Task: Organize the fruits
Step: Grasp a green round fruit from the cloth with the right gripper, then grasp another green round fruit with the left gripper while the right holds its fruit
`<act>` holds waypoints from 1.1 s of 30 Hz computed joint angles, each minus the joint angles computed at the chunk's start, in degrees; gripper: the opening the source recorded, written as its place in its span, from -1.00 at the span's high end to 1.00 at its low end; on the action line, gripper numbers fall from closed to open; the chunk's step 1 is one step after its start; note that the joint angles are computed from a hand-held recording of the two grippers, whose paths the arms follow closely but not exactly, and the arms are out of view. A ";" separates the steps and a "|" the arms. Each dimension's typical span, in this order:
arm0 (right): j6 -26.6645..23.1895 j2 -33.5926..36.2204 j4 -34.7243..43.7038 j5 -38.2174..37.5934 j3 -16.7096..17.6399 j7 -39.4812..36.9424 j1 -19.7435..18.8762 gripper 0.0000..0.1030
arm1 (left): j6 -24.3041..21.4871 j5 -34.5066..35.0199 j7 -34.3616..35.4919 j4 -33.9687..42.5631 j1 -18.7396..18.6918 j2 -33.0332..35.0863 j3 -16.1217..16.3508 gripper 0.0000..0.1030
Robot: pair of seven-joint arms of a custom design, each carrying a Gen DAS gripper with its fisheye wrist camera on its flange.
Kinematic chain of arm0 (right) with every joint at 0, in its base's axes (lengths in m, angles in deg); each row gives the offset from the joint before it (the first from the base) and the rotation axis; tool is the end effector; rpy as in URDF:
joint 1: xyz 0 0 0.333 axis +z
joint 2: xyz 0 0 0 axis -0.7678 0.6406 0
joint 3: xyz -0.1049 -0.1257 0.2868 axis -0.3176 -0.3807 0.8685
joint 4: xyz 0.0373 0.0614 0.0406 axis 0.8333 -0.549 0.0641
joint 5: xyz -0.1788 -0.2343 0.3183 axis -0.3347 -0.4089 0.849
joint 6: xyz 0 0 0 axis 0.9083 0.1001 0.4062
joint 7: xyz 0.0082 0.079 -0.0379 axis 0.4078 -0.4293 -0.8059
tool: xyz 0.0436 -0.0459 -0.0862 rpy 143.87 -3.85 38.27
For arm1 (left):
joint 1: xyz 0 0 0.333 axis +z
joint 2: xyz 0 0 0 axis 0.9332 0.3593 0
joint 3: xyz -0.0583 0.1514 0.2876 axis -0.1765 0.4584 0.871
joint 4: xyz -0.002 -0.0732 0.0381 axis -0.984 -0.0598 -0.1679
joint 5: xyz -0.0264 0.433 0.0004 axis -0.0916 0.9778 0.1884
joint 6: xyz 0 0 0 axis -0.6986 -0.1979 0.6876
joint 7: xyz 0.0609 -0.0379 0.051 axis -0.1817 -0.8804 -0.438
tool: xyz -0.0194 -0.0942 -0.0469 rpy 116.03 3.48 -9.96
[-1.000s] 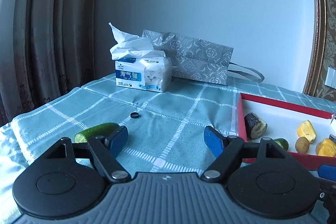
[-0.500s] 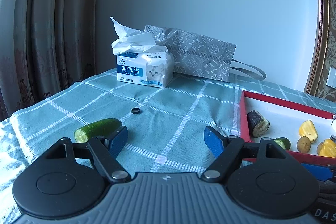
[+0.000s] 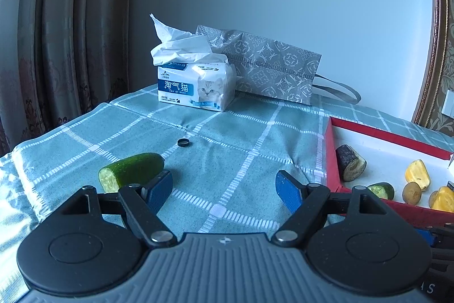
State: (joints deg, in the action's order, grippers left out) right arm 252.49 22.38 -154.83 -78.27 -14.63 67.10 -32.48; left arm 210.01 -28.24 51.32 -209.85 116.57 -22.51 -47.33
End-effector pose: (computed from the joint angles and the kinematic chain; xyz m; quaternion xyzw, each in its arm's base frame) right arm 0.4486 0.1543 0.3725 -0.7232 0.5148 -0.2138 0.4078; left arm 0.4085 -0.1705 0.3756 -0.7046 0.4737 -0.3351 0.4084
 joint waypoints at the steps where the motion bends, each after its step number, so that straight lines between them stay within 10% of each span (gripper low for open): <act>1: 0.03 0.00 0.00 0.06 0.04 -0.02 0.00 0.36 | 0.03 -0.07 -0.06 -0.01 0.04 -0.09 -0.08 -0.54; 12: 4.54 -6.17 -7.35 5.26 -0.13 -6.45 -1.86 0.37 | 2.00 -0.51 1.32 -0.25 -0.12 1.40 0.56 -0.54; 24: 8.73 -10.44 -13.10 -1.69 -12.64 -4.82 -2.12 0.37 | 11.89 -4.36 11.04 -3.22 -5.12 4.40 2.02 -0.70; 33: 11.51 -9.10 -12.04 -8.31 -11.14 1.34 -6.39 0.37 | 9.25 -7.16 19.55 -2.71 -8.40 8.11 2.71 -0.70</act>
